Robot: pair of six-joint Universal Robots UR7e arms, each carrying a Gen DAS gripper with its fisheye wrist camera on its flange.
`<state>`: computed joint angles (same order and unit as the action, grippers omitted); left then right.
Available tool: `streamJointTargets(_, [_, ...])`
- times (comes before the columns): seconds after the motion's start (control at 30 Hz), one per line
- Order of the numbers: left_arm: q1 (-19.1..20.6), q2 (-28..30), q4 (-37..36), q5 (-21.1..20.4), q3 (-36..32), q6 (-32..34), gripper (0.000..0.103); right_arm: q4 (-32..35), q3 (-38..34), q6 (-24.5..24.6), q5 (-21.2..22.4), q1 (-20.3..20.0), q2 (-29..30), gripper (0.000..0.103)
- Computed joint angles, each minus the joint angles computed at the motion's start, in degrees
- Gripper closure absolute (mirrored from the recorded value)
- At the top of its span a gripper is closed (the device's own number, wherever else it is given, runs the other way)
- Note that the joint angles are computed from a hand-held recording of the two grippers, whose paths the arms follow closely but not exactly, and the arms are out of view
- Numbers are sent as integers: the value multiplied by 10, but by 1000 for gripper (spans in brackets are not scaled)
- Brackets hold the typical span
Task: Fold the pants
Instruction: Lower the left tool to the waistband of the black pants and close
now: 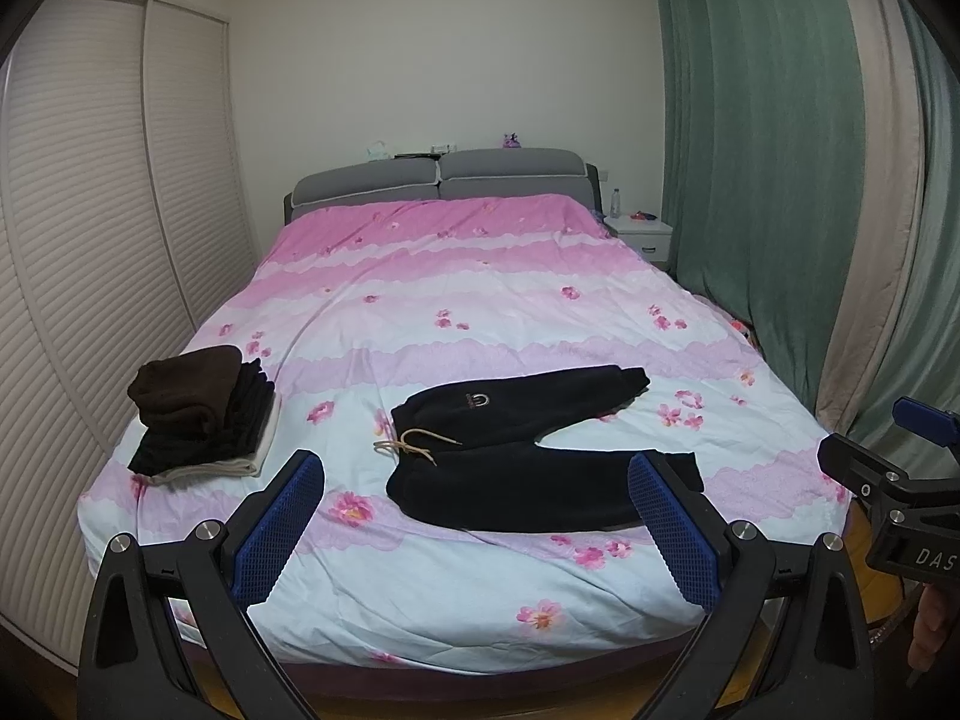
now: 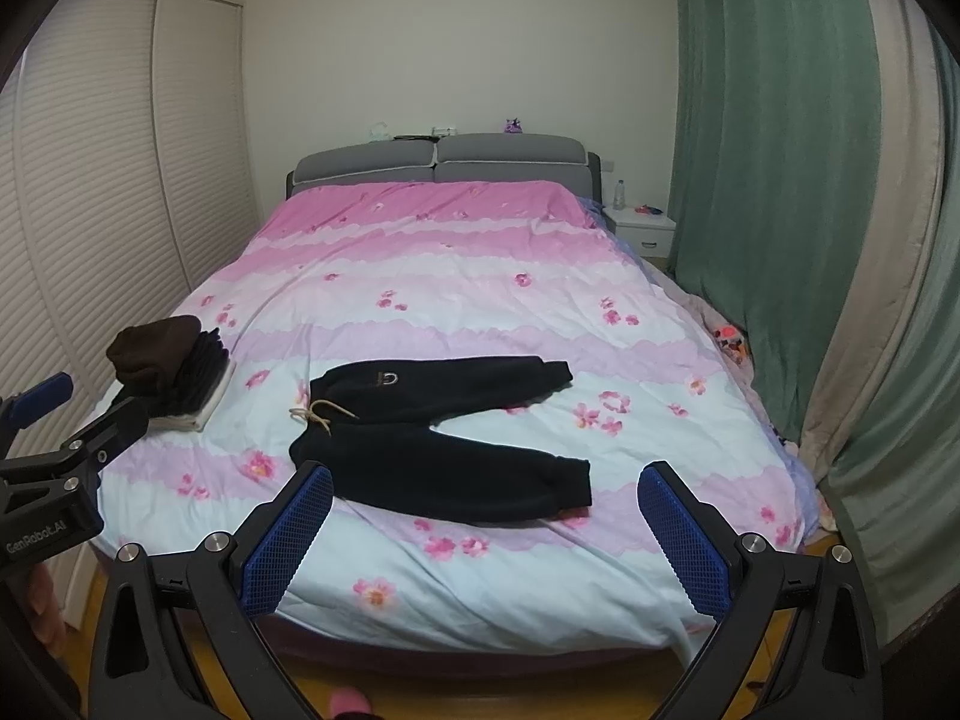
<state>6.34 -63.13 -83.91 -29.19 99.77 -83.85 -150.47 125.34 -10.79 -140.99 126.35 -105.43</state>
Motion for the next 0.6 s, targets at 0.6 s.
streamJointTargets(0.6, [101,-20,-21,-54,63,3,0,-16,40,9,68,-114,41,0])
